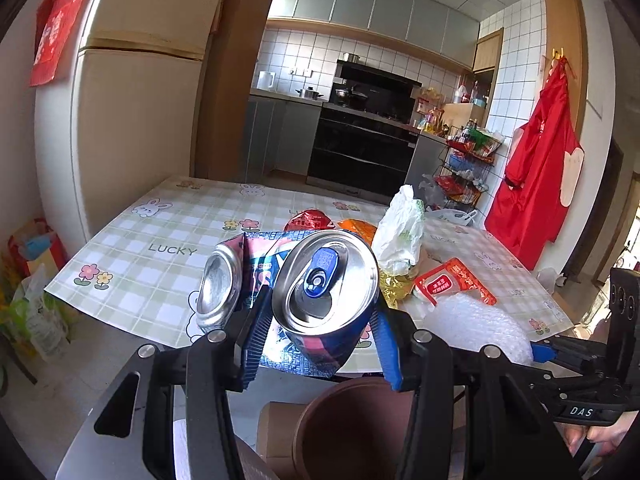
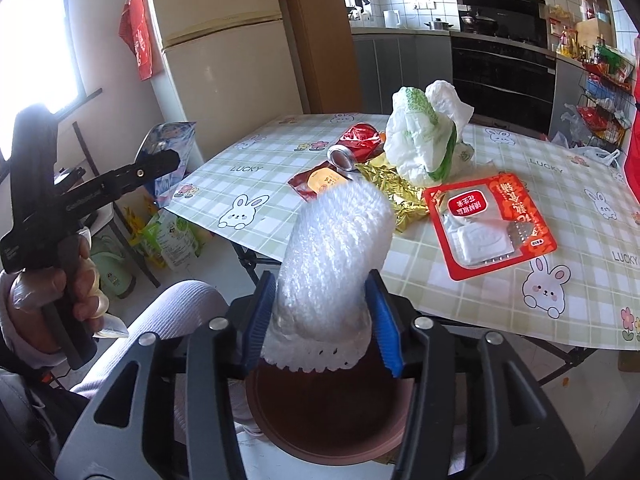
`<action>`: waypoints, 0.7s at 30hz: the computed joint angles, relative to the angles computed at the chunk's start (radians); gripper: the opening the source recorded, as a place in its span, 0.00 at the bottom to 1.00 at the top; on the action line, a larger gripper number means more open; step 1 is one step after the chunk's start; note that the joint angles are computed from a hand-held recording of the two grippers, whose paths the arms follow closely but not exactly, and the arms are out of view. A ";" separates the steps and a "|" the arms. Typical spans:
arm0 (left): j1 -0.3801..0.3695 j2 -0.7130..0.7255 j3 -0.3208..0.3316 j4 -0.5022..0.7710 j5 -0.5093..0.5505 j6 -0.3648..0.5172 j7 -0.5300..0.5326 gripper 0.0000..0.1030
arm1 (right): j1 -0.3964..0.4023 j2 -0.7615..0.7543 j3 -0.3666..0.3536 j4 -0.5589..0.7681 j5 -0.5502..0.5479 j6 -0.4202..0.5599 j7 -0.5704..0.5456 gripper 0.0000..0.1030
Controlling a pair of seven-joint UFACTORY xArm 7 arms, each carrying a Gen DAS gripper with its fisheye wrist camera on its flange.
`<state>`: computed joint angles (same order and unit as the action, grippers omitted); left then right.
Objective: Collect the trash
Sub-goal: 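Drop the foam sleeve into the brown bin with the right gripper while the left gripper drops the cans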
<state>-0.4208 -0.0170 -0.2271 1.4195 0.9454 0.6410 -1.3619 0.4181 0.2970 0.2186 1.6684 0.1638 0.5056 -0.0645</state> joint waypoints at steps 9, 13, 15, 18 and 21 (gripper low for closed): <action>0.011 0.000 0.003 -0.036 -0.058 -0.051 0.026 0.45 | 0.005 -0.013 -0.016 -0.033 -0.015 -0.074 0.031 0.77; -0.001 0.023 0.003 -0.018 -0.087 -0.061 0.077 0.45 | 0.026 -0.039 -0.061 -0.078 -0.105 -0.177 0.148 0.93; -0.013 0.038 0.003 0.000 -0.101 -0.058 0.109 0.45 | 0.019 -0.045 -0.066 -0.090 -0.115 -0.206 0.197 0.94; -0.032 0.061 0.008 0.025 -0.135 -0.055 0.156 0.45 | 0.011 -0.058 -0.080 -0.114 -0.137 -0.236 0.269 0.94; -0.050 0.090 0.013 0.064 -0.212 -0.064 0.233 0.46 | 0.030 -0.079 -0.122 -0.152 -0.241 -0.280 0.371 0.94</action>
